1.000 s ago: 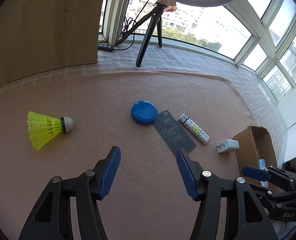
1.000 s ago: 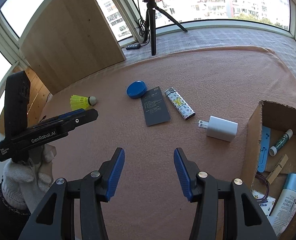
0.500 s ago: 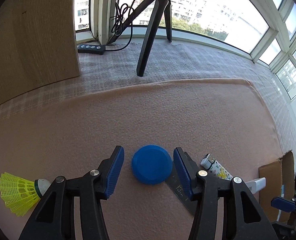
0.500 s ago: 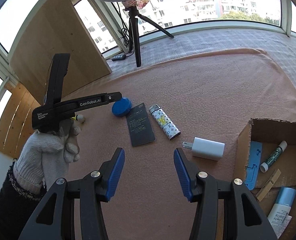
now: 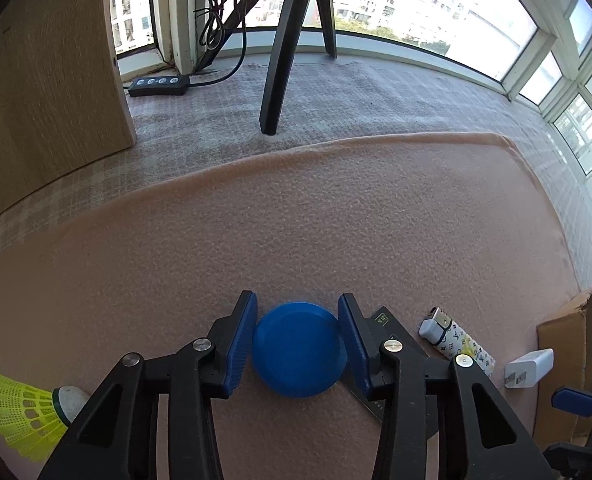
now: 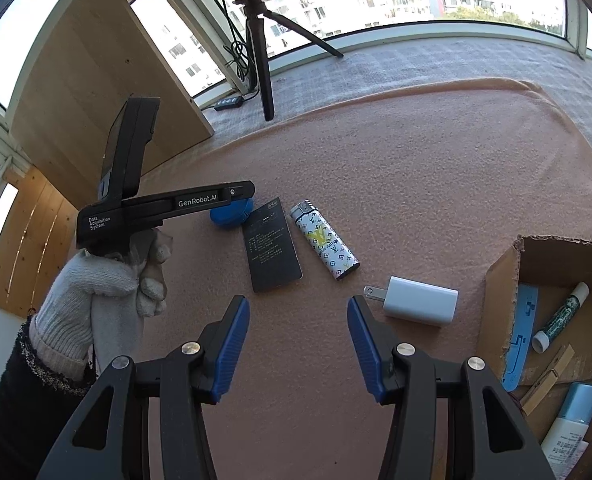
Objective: Organize objects
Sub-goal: 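Grasp the blue round case with the left tool while the right tool reaches the lighter, then close the right tool on the patterned lighter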
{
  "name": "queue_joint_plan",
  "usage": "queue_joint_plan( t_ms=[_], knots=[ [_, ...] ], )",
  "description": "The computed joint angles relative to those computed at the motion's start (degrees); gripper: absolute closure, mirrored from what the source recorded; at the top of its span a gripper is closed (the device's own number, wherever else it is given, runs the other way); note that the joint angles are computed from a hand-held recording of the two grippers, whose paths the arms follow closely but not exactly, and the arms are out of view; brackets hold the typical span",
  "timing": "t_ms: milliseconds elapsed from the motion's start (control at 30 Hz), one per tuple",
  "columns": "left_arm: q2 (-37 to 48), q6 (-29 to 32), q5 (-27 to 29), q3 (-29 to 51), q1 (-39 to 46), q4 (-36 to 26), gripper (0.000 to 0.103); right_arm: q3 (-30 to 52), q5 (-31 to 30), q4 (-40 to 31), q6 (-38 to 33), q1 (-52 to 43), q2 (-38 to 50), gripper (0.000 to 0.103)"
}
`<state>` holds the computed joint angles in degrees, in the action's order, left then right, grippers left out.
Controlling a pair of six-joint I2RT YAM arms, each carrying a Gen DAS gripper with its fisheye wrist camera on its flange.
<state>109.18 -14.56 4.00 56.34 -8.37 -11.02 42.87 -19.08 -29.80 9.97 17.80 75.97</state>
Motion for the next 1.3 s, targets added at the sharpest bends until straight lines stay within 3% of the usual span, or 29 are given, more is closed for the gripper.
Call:
queue_joint_plan(
  t_ms=[400, 833, 1167, 1300],
  knots=[
    [-10.06, 1.27, 2.58, -14.03, 2.23, 4.87, 0.058, 2.98, -0.09, 1.45, -1.33, 0.61, 5.16, 0.056],
    [-30.56, -1.3, 3.21, -34.02, 0.44, 5.49, 0.058, 11.99, 1.88, 2.28, -4.24, 0.26, 18.01, 0.059],
    [-36.24, -3.37, 3.29, -37.96, 0.01, 3.74, 0.058, 16.56, 3.18, 3.26, -3.53, 3.13, 27.34, 0.061],
    [-37.25, -4.16, 2.83, -38.55, -0.76, 3.33, 0.058, 17.43, 4.08, 2.89, -2.75, 3.44, 28.74, 0.069]
  ],
)
